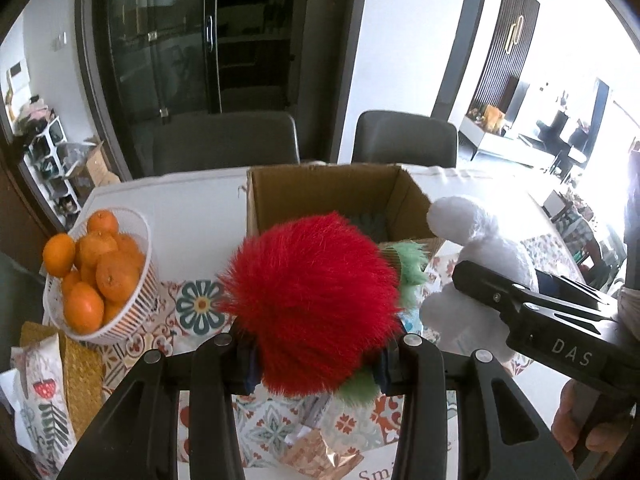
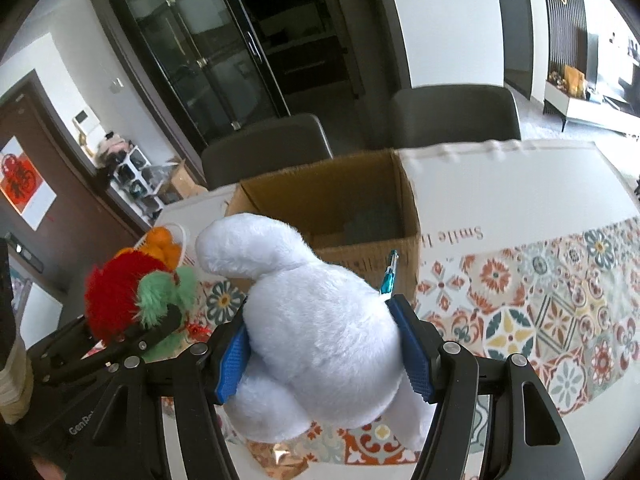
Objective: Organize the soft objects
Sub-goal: 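Lift the red pompom and white bunny and carry them over the box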
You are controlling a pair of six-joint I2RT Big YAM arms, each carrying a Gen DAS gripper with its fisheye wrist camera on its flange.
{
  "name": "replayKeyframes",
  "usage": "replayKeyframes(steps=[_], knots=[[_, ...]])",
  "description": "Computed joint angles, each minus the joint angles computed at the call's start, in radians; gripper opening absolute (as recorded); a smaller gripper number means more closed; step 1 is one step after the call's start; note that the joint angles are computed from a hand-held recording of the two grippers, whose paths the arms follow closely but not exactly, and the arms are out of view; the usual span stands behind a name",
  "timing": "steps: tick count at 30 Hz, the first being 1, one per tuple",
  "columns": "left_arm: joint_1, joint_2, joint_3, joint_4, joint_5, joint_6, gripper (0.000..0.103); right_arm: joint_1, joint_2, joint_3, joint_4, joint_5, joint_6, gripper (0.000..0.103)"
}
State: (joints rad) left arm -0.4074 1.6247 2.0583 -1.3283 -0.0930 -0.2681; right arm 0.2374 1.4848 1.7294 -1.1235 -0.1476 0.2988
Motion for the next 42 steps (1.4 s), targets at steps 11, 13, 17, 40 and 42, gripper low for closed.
replayKeyframes(steps=[11, 13, 17, 40, 42], knots=[[0.011, 0.055, 0.113, -0.005, -0.001, 0.029, 0.041, -0.010, 0.047, 0.104, 0.013, 0.000, -0.031, 0.066], [0.017, 0.073, 0.144, -0.013, 0.004, 0.035, 0.041, -0.011, 0.057, 0.121, 0.015, 0.001, -0.038, 0.066], [0.026, 0.100, 0.186, -0.014, 0.011, 0.043, 0.041, -0.012, 0.082, 0.162, 0.016, 0.006, -0.052, 0.066], [0.075, 0.396, 0.559, -0.164, 0.057, 0.066, 0.042, -0.023, 0.317, 0.409, -0.067, 0.000, -0.126, 0.067], [0.077, 0.441, 0.624, -0.202, 0.057, 0.073, 0.042, -0.027, 0.347, 0.434, -0.082, -0.014, -0.130, 0.067]])
